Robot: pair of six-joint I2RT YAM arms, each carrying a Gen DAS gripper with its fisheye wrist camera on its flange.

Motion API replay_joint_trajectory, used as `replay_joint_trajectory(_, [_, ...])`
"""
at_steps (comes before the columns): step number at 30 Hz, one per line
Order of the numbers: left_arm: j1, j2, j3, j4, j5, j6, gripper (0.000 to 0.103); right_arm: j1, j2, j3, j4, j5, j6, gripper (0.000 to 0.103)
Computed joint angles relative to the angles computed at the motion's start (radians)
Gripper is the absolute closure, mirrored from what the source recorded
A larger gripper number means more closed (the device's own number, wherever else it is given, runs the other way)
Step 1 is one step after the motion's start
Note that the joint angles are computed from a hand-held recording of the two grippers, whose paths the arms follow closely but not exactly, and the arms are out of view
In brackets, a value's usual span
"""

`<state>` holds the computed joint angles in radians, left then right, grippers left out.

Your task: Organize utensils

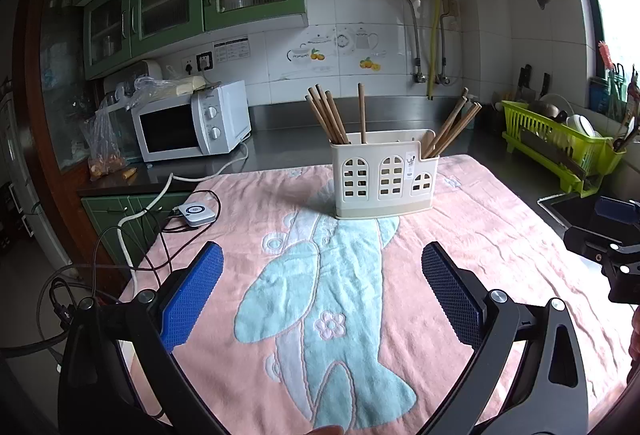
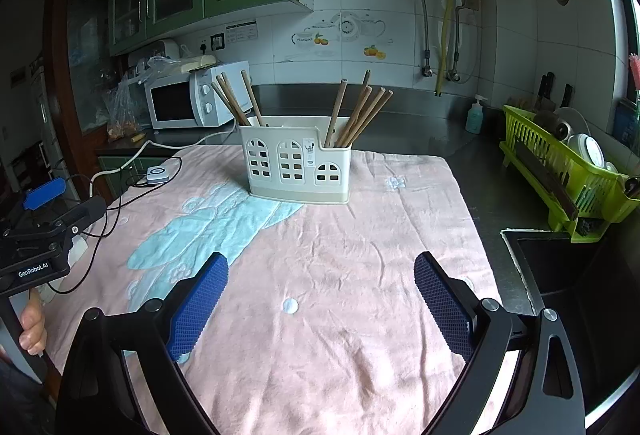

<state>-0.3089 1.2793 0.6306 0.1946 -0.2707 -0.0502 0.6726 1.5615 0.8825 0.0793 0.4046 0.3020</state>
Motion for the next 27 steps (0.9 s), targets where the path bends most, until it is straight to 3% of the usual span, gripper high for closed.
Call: replay_joint_trajectory(27, [-0.001, 0.012, -0.001, -0.001, 0.002, 0.004, 0.005, 0.012, 0.004, 0.008, -0.004, -0.004, 0.0, 0.012])
